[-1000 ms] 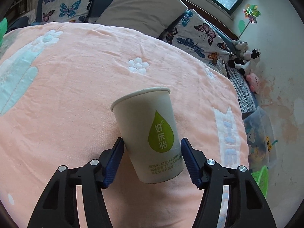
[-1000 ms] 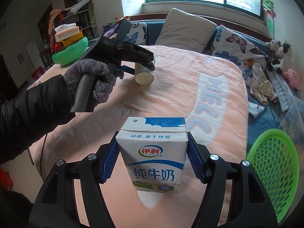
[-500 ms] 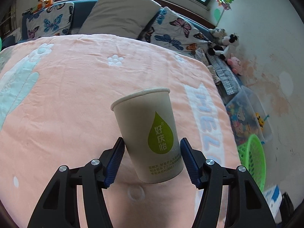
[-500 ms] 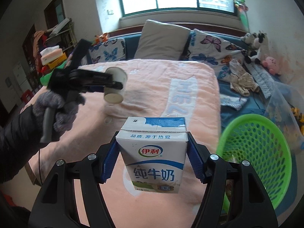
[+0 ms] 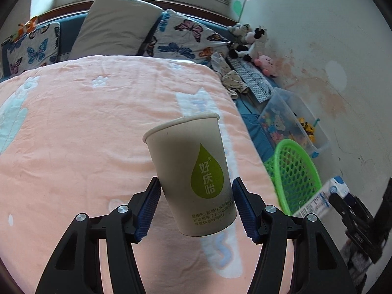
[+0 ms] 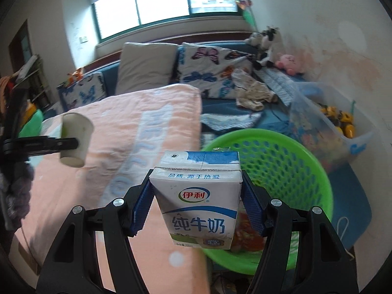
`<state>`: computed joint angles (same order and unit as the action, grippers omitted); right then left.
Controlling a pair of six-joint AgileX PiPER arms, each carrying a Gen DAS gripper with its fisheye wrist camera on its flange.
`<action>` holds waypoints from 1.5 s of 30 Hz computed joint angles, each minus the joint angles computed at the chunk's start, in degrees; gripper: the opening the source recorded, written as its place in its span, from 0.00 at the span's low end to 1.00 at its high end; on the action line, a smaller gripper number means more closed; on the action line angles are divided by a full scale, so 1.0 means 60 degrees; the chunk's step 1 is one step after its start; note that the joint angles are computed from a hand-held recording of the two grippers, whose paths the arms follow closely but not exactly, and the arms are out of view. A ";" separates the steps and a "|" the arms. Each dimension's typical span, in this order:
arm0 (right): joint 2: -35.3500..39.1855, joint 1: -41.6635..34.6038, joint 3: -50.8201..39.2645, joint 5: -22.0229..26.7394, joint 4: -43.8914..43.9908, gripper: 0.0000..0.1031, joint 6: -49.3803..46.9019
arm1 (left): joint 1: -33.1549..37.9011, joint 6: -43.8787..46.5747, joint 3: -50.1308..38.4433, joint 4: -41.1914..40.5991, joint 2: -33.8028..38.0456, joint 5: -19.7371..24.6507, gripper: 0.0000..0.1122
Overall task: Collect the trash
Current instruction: 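Carry the milk carton and paper cup over the green basket with both grippers, then open the right gripper to drop the carton while the left drops the paper cup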
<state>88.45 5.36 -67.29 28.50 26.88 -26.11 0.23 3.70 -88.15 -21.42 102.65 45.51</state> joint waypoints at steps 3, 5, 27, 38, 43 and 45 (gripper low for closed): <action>0.0121 -0.0305 0.0165 -0.0363 -0.0484 0.65 0.0487 | -0.0371 -0.0090 -0.0145 0.0097 0.0001 0.0020 0.52; 0.0227 -0.0555 0.0202 -0.0399 -0.0380 0.65 0.0435 | -0.0608 -0.0163 -0.0248 0.0144 0.0016 0.0048 0.52; -0.0213 -0.2037 0.1082 -0.0316 0.0780 0.70 -0.0434 | -0.2997 -0.0624 -0.2275 0.0521 0.1405 0.0502 0.52; -0.1116 -0.2577 0.2057 -0.0195 0.2287 0.74 -0.1880 | -0.3769 -0.0626 -0.3368 0.0492 0.2458 0.0787 0.53; -0.1507 -0.2828 0.2485 -0.0121 0.2748 0.74 -0.2317 | -0.3924 -0.0652 -0.3498 0.0516 0.2750 0.0756 0.53; -0.1649 -0.2875 0.2630 -0.0148 0.2743 0.74 -0.2343 | -0.3937 -0.0682 -0.3659 0.0498 0.2882 0.0826 0.53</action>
<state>78.55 -11.89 -51.51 27.61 43.34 -40.17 -23.39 -0.39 -110.11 -18.43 119.94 50.47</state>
